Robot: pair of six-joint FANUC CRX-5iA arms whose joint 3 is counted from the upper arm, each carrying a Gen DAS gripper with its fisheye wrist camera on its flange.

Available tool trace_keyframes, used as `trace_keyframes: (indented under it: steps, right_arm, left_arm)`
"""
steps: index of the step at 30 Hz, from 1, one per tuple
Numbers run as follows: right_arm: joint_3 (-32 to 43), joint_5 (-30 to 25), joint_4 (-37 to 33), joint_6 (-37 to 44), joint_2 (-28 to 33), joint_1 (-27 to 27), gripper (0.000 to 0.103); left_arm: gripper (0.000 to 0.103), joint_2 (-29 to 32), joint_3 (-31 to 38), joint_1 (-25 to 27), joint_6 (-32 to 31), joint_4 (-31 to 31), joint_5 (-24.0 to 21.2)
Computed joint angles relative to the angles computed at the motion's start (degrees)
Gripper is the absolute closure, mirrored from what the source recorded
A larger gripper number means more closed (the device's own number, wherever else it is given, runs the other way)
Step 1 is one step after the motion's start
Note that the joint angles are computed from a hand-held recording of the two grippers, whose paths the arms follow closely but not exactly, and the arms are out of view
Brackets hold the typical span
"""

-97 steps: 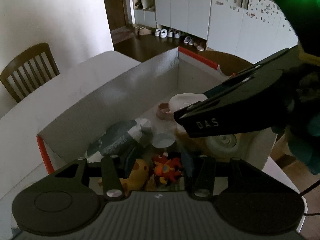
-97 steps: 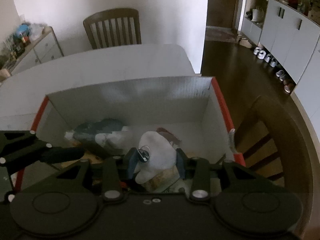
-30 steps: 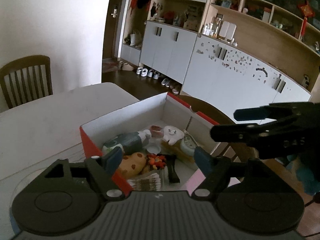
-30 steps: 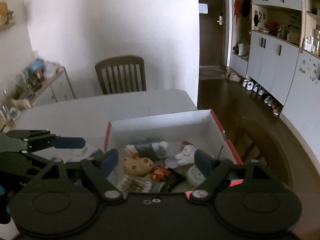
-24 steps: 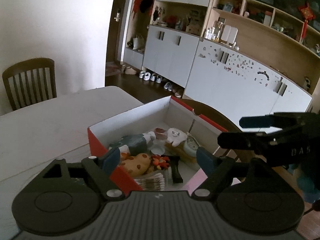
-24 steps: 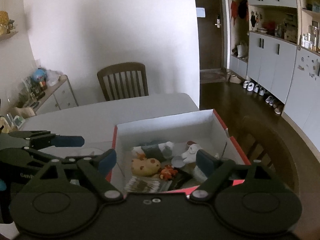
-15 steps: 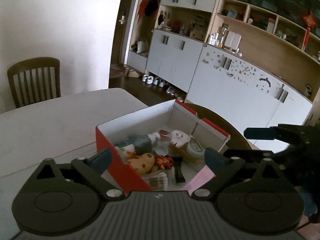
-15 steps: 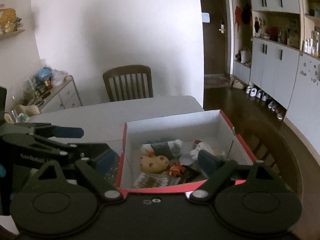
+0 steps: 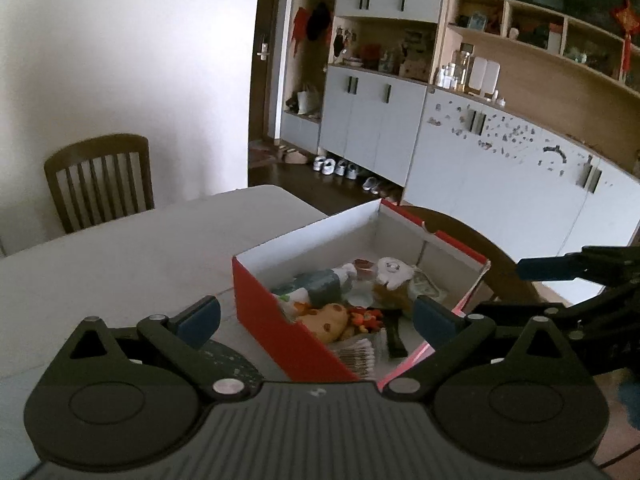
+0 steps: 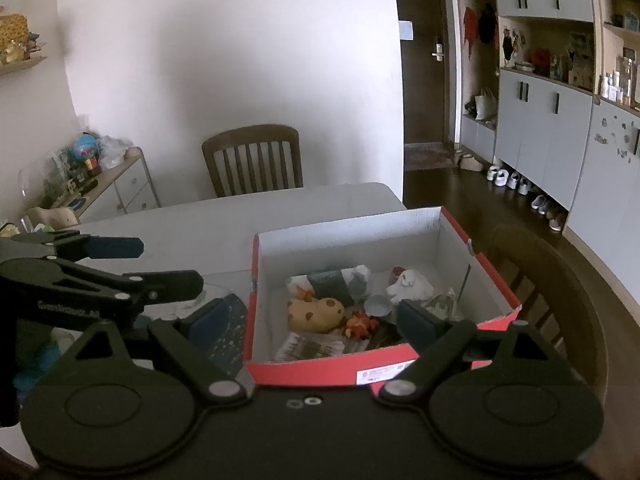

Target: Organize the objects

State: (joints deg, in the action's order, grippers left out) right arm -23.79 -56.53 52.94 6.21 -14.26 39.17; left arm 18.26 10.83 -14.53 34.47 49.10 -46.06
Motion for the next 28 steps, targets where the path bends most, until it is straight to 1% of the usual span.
trace_keyframes:
  steps: [2,4,6,12,14,19,24,28]
  right_arm:
    - [0.0,0.0,-0.1,-0.3,0.0,0.1,0.012]
    - [0.1,-0.3,-0.2,-0.4,0.1,0.3,0.012]
    - [0.2,-0.4,-0.3,-0.5,0.1,0.5,0.012]
    - [0.2,-0.4,-0.7,-1.2,0.0,0.8,0.012]
    - [0.3,-0.7,-0.8,-1.2,0.0,1.0,0.012]
    - [0.1,-0.6,-0.8,-2.0,0.0,1.1,0.012]
    - [-0.1,-1.0,-0.9,-2.9,0.0,1.6,0.012]
    - [0.1,-1.4,-1.2,-3.0,0.0,1.8,0.012]
  left_arm:
    - [0.000,-0.2,-0.3,0.2,0.3,0.5,0.1]
    - [0.000,-0.8,-1.0,0.0,0.4,0.1,1.7]
    - [0.000,-1.1,-1.7,0.0,-0.5,0.8,2.3]
    - [0.000,-0.6,-0.7,0.2,-0.2,0.2,0.7]
    - [0.000,-0.7,-0.9,0.2,-0.9,0.6,0.8]
    - [0.000,-1.9,-2.9,-0.4,-3.3,1.4,3.6]
    - [0.000,-1.7,-2.6,-0.3,-2.8,1.2,3.1]
    - [0.000,-1.4,-2.7,0.0,-3.5,3.0,2.1]
